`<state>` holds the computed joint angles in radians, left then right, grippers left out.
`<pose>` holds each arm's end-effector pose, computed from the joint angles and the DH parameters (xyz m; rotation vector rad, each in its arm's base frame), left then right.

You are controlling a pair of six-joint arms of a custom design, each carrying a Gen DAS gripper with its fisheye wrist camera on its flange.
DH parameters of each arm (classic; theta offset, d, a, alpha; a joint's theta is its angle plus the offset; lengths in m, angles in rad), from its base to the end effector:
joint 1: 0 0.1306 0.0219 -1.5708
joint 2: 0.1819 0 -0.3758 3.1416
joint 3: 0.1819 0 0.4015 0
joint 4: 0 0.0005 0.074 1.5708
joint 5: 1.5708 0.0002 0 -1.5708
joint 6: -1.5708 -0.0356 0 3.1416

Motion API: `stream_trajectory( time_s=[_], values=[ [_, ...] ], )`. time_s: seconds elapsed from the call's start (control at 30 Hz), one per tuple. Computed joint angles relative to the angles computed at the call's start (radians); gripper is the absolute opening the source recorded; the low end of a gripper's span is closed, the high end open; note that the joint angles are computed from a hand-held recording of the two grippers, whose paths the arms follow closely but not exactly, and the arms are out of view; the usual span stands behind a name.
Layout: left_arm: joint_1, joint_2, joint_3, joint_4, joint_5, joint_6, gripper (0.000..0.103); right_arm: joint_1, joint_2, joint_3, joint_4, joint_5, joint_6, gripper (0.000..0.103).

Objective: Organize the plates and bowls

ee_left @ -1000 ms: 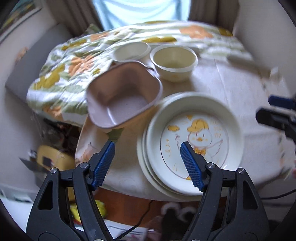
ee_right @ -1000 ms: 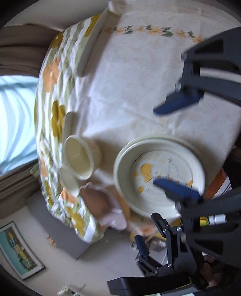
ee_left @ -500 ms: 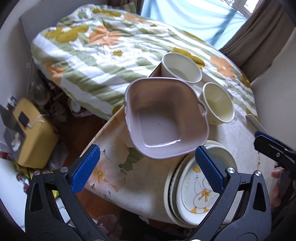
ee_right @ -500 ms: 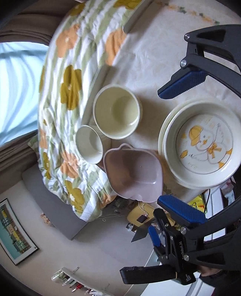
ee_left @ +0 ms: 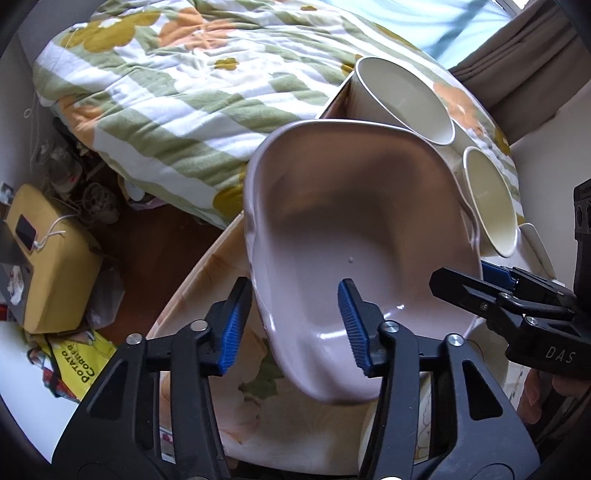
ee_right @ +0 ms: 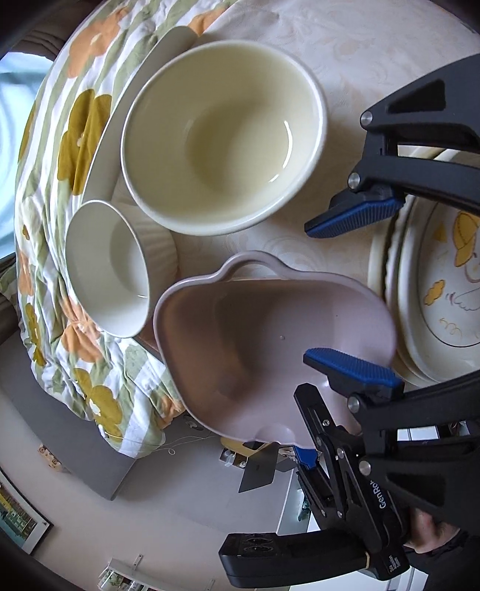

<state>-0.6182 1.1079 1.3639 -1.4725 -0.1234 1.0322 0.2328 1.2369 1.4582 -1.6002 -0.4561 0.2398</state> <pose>0.2825 -0.1961 0.4907 -0.6059 2.7347 -0.2510 0.3631 0.1017 0.4861 -0.7358 2.7812 0.6665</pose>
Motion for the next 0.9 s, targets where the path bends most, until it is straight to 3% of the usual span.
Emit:
stream_trajectory(
  time_s=[0.07,0.23,0.57,0.9],
  values=[
    [0.015,0.001,-0.006,0.009,0.005,-0.011,0.036,0.006,0.009,0.003,0.006,0.006,-0.002,0.049],
    [0.044,0.012,-0.010,0.017,0.024,-0.057,0.020,0.018,0.026,0.003,0.017,0.017,-0.013,0.014],
    [0.031,0.026,0.014,0.003,-0.013,-0.114,0.020,0.025,0.006,-0.013,0.045,0.040,-0.028,0.012],
    [-0.082,0.065,0.177,-0.100,-0.162,-0.105,0.020,-0.046,-0.090,0.002,0.021,-0.021,0.010,0.012]
  ],
)
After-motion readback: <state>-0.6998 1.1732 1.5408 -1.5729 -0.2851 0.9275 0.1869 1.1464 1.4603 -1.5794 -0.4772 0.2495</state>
